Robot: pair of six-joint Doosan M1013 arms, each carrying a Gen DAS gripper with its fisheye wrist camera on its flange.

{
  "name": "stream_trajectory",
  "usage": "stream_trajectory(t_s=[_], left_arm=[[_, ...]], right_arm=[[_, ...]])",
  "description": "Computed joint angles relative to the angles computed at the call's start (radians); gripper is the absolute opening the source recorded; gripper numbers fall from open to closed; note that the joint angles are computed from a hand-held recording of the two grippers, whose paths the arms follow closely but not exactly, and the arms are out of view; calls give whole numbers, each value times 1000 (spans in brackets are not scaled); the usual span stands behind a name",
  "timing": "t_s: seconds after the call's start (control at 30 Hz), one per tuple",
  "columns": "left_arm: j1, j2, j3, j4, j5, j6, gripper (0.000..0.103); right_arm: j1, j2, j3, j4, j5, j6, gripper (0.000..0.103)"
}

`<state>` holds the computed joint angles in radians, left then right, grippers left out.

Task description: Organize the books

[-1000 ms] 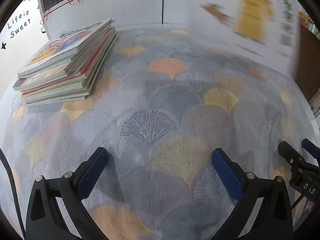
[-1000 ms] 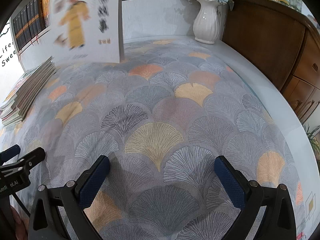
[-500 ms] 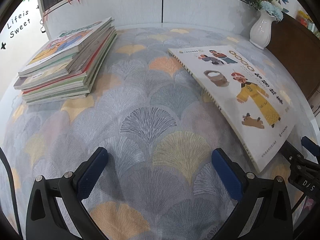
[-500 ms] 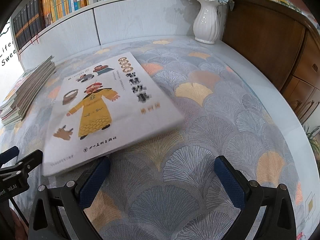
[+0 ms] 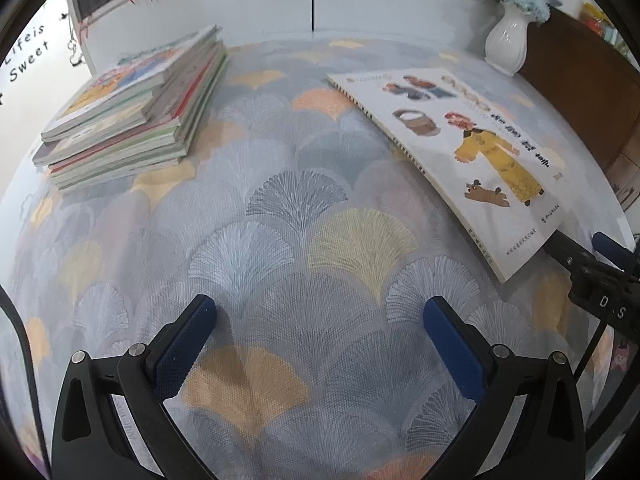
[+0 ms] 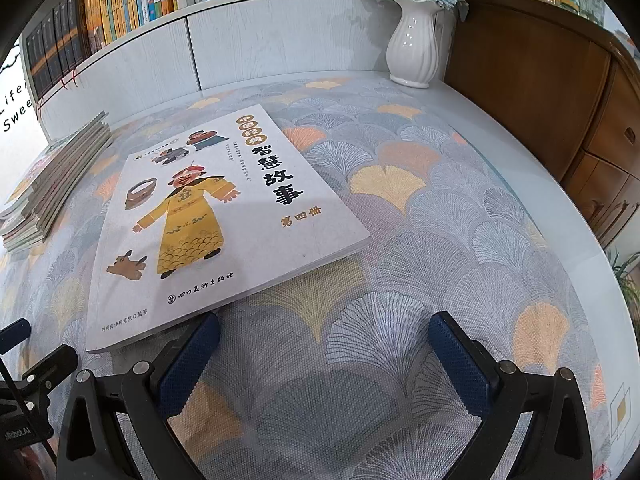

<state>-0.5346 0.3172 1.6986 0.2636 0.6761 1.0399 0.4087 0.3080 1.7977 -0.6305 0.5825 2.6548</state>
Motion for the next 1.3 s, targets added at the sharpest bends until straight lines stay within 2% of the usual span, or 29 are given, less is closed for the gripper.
stream_trajectory(t_s=[0.1, 0.2, 0.33, 0.63, 0.77, 1.0, 1.3], left_arm=[[12, 25, -53, -80, 95, 86, 103], [20, 41, -82, -121, 144, 137, 103], [20, 40, -79, -122, 132, 156, 103], [24, 50, -95, -135, 154, 173, 103], [21, 37, -71, -117, 113, 158, 103], [29, 43, -86, -152, 150, 190, 103], [27, 60, -111, -141, 183, 152, 103]], right_arm=[[0, 0, 0, 0, 0, 1, 103], [0, 0, 0, -1, 0, 1, 103], [0, 0, 0, -1, 0, 1, 103], [0, 0, 0, -1, 1, 2, 103], [1, 0, 0, -2, 0, 3, 103], [1, 0, 0, -2, 1, 3, 103], [1, 1, 0, -2, 1, 4, 103]])
